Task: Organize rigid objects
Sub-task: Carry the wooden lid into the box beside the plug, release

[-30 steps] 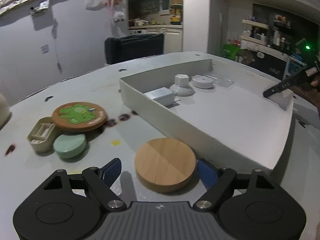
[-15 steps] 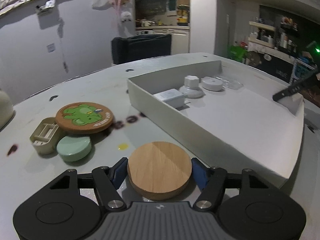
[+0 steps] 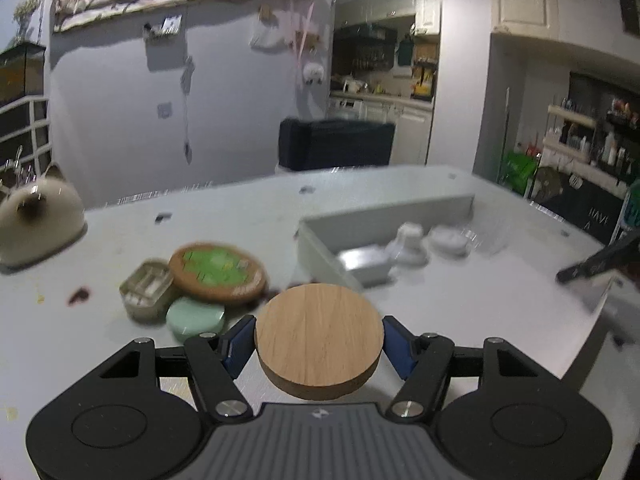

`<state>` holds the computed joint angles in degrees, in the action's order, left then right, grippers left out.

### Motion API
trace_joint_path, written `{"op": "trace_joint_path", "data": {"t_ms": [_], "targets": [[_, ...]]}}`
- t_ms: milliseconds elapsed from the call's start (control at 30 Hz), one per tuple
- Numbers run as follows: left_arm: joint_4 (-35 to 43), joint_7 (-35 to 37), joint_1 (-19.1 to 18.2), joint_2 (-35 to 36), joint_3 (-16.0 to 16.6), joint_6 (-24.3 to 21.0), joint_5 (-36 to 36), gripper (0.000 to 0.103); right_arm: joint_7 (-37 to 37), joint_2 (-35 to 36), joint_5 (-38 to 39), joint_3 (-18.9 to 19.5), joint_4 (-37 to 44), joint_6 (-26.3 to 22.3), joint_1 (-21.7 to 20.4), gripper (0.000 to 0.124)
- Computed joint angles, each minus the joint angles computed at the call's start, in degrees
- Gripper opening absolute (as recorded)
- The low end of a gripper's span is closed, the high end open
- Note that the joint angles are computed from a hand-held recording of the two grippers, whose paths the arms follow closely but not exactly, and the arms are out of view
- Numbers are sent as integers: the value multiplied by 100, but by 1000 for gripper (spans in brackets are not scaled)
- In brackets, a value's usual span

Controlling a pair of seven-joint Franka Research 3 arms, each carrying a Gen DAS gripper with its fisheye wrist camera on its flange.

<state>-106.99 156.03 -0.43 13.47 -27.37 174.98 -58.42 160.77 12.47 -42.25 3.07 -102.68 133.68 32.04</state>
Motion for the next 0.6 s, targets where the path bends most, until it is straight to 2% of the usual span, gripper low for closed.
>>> {"op": "trace_joint_path", "data": {"t_ms": [100, 300, 400, 533, 600], "targets": [[55, -547, -249, -33, 143, 2, 534, 68, 10, -11, -2, -3, -14, 20, -3, 12], [378, -1467, -565, 228, 204, -160, 1790, 68, 26, -31, -11, -1, -36, 36, -10, 12], [649, -2098, -834, 472, 403, -280, 2607, 68, 26, -43, -13, 3, -49, 46, -17, 11], [1042, -3074, -1276, 790, 858, -551, 3720, 68, 26, -64, 6, 7, -75, 87, -37, 10], [1195, -3315, -1297, 917, 868, -696, 4017, 68, 18, -97, 62, 8, -120, 164, -70, 9]]}}
